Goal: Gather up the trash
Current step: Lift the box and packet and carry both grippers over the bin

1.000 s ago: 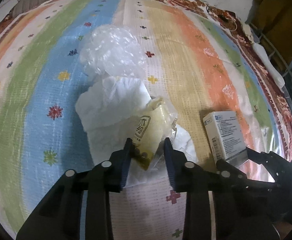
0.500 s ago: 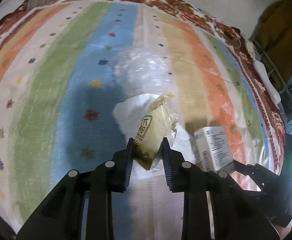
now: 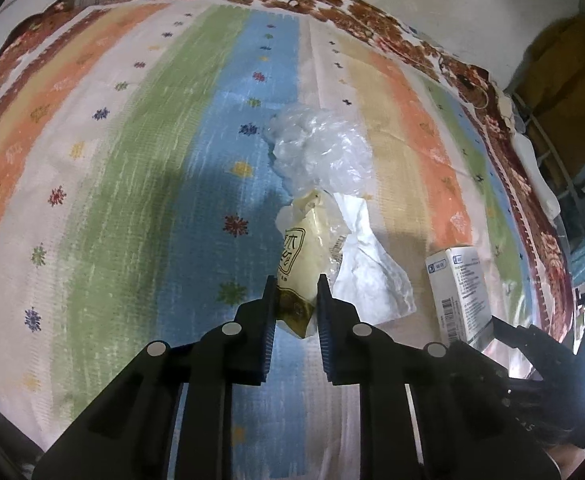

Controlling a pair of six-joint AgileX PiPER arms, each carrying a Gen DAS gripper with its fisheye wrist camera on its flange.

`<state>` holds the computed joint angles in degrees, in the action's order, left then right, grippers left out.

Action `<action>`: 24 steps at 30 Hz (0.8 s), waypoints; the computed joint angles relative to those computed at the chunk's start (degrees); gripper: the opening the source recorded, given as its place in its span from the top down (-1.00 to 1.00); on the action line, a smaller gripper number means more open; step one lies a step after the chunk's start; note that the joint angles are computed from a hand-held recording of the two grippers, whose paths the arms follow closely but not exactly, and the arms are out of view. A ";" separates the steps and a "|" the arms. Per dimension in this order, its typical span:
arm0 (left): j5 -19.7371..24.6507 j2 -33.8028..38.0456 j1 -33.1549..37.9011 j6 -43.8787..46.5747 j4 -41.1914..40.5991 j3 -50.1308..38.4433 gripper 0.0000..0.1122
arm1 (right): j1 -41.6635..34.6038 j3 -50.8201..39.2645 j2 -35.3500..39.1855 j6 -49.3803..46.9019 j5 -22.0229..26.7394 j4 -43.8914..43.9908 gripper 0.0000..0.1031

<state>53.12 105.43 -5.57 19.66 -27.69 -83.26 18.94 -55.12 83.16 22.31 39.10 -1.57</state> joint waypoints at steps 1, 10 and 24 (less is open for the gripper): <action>-0.16 -0.55 0.05 0.12 0.02 0.17 0.69 | 0.40 0.15 -0.90 0.20 0.33 0.11 -0.28; 3.10 -7.61 0.67 0.62 -1.66 2.46 0.73 | 5.37 1.37 -10.07 5.25 2.62 0.90 -0.28; 11.47 -22.41 5.31 7.41 -8.14 10.63 0.82 | 18.94 3.76 -22.29 22.92 8.63 -10.91 -0.28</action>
<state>64.59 83.02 -0.26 27.07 -35.83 -72.63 37.88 -51.36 60.87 45.23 47.74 -12.47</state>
